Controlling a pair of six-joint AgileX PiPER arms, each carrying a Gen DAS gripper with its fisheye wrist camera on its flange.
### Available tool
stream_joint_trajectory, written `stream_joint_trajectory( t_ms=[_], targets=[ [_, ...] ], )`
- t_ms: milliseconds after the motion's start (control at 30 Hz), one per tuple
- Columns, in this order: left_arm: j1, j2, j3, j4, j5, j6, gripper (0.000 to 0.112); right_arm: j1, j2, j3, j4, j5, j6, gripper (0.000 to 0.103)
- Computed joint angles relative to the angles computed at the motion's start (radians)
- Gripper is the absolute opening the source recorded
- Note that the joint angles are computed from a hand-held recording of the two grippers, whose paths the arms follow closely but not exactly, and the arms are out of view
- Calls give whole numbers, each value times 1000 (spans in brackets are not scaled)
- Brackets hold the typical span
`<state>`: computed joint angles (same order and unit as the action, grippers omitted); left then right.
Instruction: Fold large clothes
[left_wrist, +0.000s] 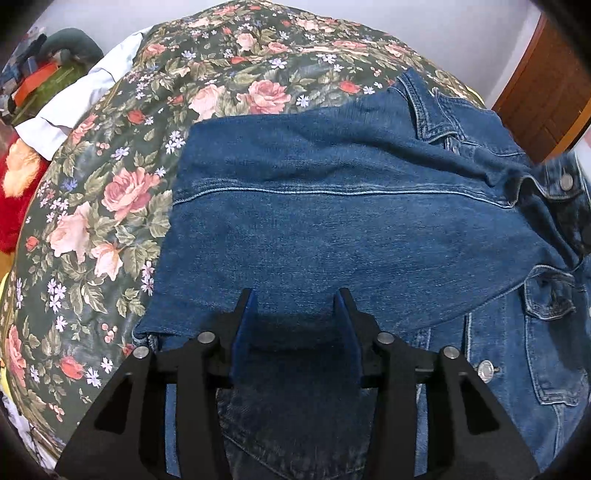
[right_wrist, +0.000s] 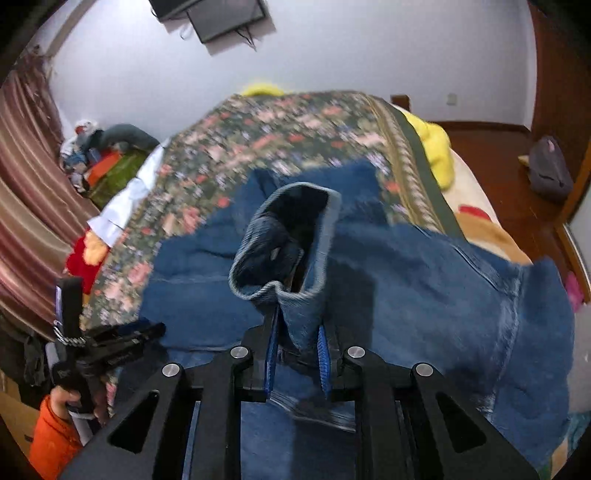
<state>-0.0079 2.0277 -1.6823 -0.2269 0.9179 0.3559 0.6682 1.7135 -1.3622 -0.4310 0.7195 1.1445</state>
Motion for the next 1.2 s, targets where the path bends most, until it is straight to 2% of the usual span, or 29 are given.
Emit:
stream_joint_trajectory(
  t_ms=[133, 267, 367, 467, 567, 633, 833, 1033, 1133, 1200],
  targets=[
    [1, -5, 13, 8, -19, 10, 53, -50, -29, 80, 134, -42, -96, 16],
    [2, -16, 44, 7, -51, 22, 57, -84, -52, 119, 210, -8, -151, 17],
    [-1, -24, 71, 14, -84, 24, 61, -81, -78, 138, 187, 46, -149, 17],
    [-3, -30, 84, 22, -99, 24, 62, -53, -98, 133, 140, 141, -144, 17],
    [-11, -35, 79, 48, -84, 2, 62, 1, -120, 113, 71, 237, -131, 17],
    [-18, -39, 66, 72, -62, -18, 62, 26, -152, 116, 31, 268, -116, 17],
    [-23, -106, 54, 41, -14, 1, 62, 49, -326, 168, -83, 354, -4, 17],
    [-60, -180, -4, -3, 24, 10, 62, 3, -535, 263, -141, 453, 51, 17],
    [-97, -183, -67, -40, 68, 5, 63, -98, -614, 354, -67, 423, -17, 17],
    [-125, -173, -101, -59, 89, -5, 64, -245, -647, 453, 82, 337, -139, 17]
  ],
)
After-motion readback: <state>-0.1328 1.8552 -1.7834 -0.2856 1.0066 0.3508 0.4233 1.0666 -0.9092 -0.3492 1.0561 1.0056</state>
